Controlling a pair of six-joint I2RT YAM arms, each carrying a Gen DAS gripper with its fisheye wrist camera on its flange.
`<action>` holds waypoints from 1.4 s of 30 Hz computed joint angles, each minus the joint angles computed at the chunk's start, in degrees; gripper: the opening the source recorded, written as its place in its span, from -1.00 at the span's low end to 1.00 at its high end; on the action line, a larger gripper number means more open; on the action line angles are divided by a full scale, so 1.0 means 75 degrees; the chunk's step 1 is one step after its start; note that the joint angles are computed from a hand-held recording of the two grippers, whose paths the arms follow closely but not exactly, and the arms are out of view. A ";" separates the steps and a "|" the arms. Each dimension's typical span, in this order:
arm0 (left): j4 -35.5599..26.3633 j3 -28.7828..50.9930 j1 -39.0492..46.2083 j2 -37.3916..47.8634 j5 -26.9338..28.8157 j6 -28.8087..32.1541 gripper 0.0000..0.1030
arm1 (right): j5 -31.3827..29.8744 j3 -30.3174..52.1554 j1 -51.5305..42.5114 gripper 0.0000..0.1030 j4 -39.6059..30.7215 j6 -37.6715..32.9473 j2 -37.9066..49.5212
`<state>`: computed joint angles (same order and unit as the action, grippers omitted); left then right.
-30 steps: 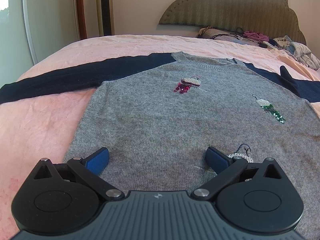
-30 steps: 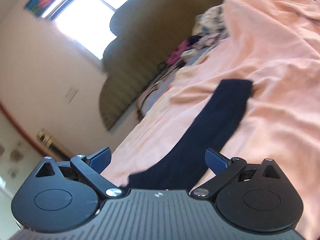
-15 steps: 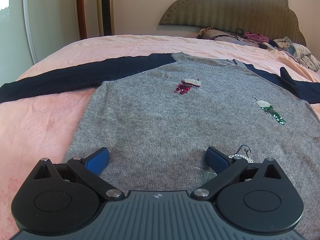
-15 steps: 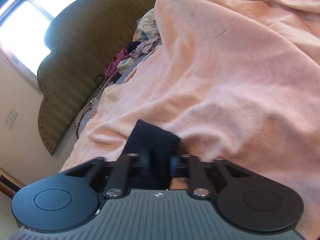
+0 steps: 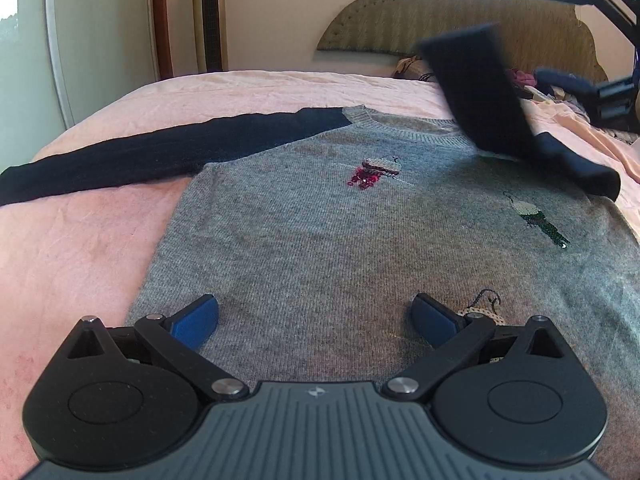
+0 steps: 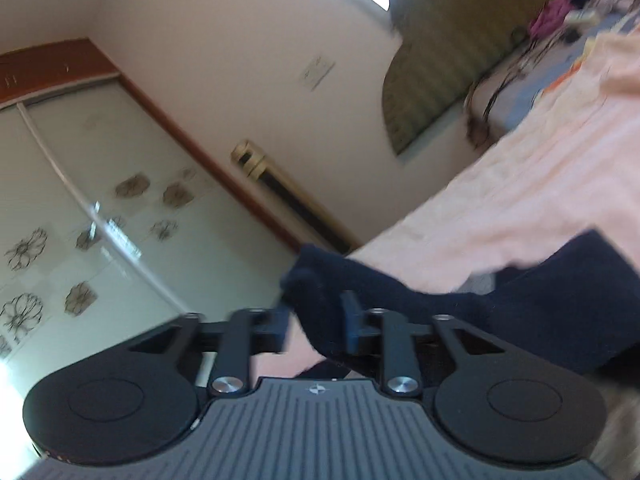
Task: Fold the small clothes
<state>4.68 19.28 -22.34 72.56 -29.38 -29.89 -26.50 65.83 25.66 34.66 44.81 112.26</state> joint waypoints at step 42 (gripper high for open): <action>0.2637 0.1635 0.2236 0.1565 0.1956 0.2534 0.98 | 0.1543 -0.3056 0.0452 1.00 0.2008 -0.0901 -0.1130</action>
